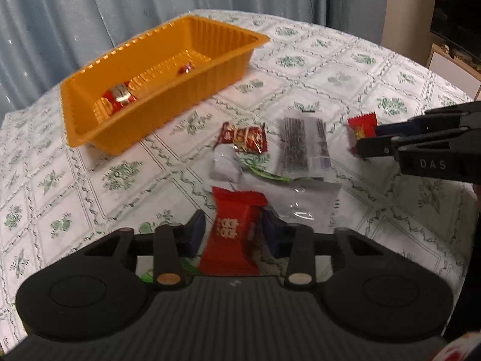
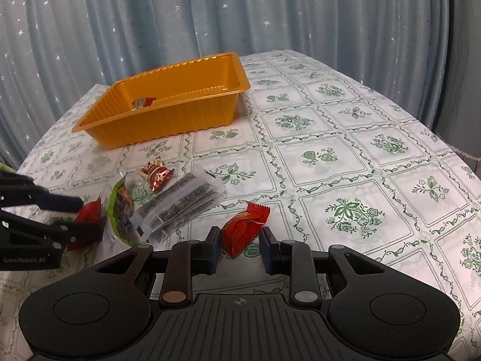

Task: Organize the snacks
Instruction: 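Grasp a red packet with the left tool while the right tool grasps a small red candy, then carry both snacks over the orange tray and open both tools to drop them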

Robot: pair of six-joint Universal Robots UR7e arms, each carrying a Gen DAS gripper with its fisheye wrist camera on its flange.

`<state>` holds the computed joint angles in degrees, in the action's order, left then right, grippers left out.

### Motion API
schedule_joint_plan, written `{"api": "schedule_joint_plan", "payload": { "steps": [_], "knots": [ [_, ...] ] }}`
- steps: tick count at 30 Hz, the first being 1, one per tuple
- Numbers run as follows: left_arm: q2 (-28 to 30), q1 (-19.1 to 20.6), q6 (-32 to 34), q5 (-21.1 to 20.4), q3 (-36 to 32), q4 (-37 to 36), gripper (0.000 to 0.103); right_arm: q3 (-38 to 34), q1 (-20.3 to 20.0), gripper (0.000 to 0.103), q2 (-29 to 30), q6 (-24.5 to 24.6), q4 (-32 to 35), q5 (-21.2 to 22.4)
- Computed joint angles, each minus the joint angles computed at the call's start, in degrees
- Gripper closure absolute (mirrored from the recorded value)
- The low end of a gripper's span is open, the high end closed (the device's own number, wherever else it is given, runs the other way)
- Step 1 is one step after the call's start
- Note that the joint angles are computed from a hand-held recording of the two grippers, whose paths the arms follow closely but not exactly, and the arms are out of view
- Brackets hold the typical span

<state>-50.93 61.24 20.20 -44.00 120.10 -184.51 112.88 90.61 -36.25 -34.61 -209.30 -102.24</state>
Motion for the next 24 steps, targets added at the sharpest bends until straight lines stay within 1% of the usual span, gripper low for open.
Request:
{"api": "schedule_joint_plan", "payload": {
  "steps": [2, 6, 10, 12, 17, 19, 24],
  "knots": [
    [0.4, -0.2, -1.0, 0.5, 0.4, -1.2, 0.078, 0.0, 0.0, 0.074, 0.0, 0.1, 0.1, 0.0],
    [-0.1, -0.8, -7.0, 1.3, 1.8, -2.2, 0.080, 0.0, 0.0, 0.074, -0.3, 0.5, 0.2, 0.2],
    [0.3, -2.1, -13.2, 4.5, 3.4, -7.2, 0.082, 0.3, 0.2, 0.074, -0.5, 0.2, -0.8, 0.6],
    [0.2, -2.7, -15.5, 5.3, 4.1, -9.8, 0.082, 0.6, 0.4, 0.074, -0.7, -0.1, -1.2, 0.9],
    [-0.5, -4.7, -16.7, 6.9, 4.6, -13.9, 0.082, 1.0, 1.0, 0.074, -1.5, -0.1, -1.6, 1.9],
    [-0.8, -5.2, -16.6, 6.6, 4.1, -14.4, 0.082, 1.0, 1.4, 0.074, -1.9, -0.2, -1.8, 2.5],
    [-0.7, -6.1, -16.9, 7.4, 2.6, -14.7, 0.082, 0.6, 2.4, 0.074, -2.9, -0.8, -1.8, 4.2]
  ]
}}
